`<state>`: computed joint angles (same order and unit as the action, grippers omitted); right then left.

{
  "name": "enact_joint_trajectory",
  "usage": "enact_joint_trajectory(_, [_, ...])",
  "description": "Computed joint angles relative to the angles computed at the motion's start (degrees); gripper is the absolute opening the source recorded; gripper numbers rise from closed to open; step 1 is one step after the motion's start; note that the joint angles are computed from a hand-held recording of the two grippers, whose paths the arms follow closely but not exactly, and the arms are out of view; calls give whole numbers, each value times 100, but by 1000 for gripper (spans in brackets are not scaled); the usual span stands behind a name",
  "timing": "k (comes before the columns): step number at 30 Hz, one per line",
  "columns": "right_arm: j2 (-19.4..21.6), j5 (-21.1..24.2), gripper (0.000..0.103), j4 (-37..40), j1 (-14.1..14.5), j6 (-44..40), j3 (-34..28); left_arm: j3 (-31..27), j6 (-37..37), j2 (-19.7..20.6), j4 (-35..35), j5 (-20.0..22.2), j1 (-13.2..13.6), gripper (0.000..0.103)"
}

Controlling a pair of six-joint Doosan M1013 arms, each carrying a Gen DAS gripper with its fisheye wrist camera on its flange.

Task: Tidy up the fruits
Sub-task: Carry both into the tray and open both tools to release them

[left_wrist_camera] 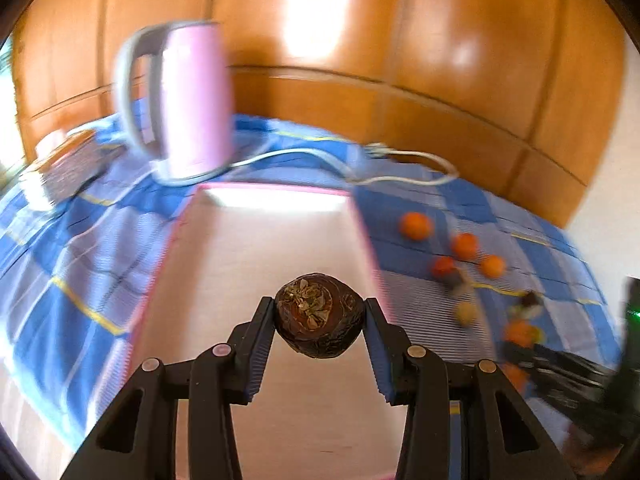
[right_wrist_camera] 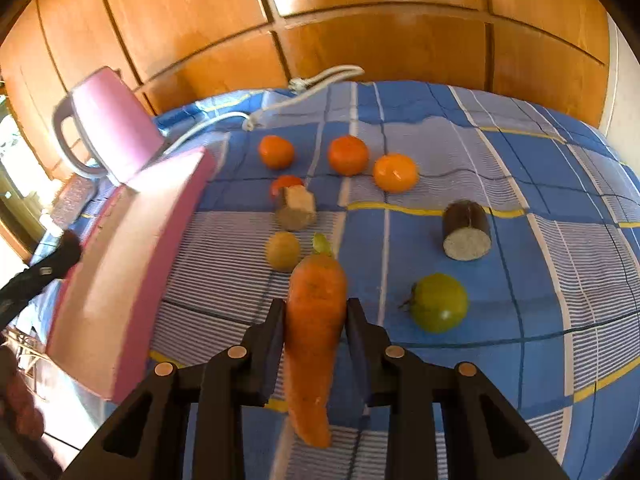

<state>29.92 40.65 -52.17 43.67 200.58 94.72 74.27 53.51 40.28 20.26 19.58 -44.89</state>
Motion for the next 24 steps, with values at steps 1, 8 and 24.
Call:
enact_joint_trajectory(1, [-10, -3, 30, -75, 19, -2, -26, -15, -253, 14, 155, 86, 35, 45])
enact_joint_trajectory(8, [2, -374, 30, -603, 60, -340, -395, 159, -1998, -48, 1549, 365, 131, 56])
enact_joint_trajectory(24, [792, -1652, 32, 1721, -202, -3102, -1796, 419, -3014, -220, 2147, 567, 272, 59])
